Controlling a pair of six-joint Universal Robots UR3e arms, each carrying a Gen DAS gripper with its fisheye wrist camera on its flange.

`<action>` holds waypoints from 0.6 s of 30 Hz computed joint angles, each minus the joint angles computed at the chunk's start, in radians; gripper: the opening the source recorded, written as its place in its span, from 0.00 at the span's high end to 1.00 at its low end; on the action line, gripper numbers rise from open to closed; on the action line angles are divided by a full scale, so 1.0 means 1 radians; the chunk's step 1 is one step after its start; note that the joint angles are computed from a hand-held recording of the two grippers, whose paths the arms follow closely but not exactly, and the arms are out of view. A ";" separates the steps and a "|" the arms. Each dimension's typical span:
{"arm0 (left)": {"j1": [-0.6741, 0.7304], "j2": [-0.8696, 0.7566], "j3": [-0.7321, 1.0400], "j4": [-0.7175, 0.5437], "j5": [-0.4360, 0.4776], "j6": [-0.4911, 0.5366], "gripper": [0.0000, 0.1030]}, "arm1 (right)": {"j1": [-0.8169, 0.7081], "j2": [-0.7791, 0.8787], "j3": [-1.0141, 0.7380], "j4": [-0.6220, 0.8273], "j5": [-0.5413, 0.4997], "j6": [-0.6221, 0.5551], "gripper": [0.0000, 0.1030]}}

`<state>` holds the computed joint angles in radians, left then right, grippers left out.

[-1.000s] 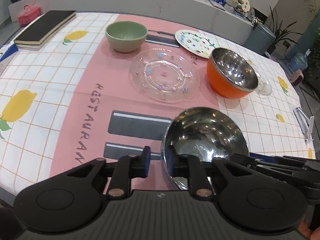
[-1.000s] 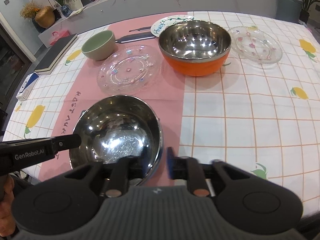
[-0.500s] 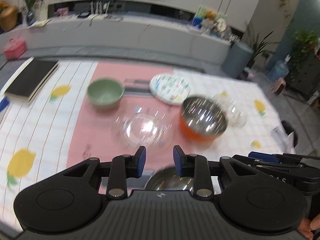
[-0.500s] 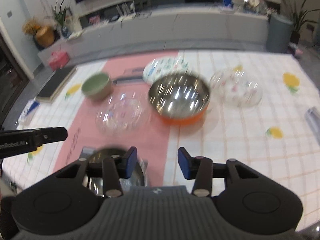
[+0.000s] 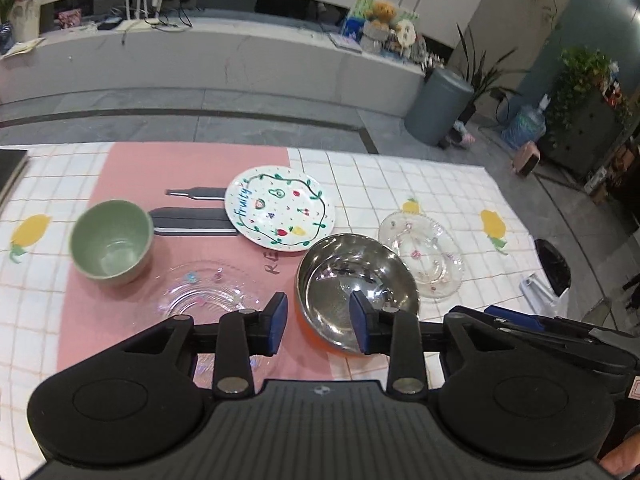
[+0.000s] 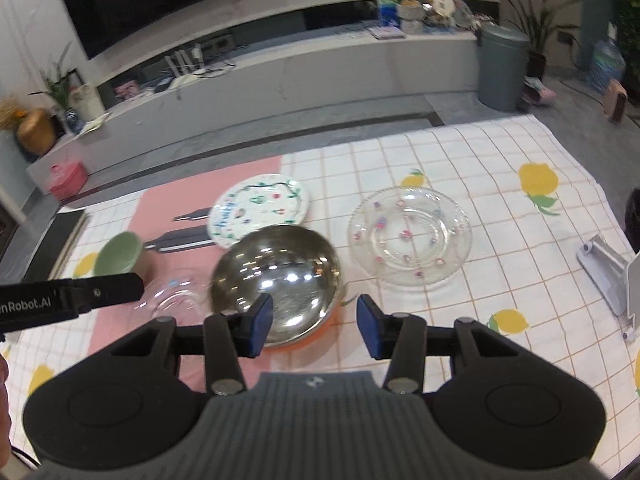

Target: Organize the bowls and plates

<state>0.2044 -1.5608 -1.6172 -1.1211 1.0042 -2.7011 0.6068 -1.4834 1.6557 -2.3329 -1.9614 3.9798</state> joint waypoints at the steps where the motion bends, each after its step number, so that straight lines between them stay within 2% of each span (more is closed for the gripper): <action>1: -0.018 -0.029 0.011 0.018 0.016 -0.010 0.62 | -0.022 0.004 0.016 -0.017 0.017 0.000 0.55; 5: -0.077 -0.151 0.057 0.083 0.086 -0.037 0.62 | -0.091 0.022 0.067 -0.073 0.082 -0.006 0.57; 9: -0.102 -0.245 0.113 0.091 0.116 -0.061 0.62 | -0.136 0.057 0.091 -0.122 0.131 -0.018 0.58; 18: -0.119 -0.320 0.136 0.128 0.126 -0.093 0.63 | -0.183 0.101 0.130 -0.201 0.191 -0.040 0.75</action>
<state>0.0853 -1.8811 -1.4810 -0.9927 1.1304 -2.7939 0.4235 -1.3825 1.7862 -2.5336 -1.7701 3.9396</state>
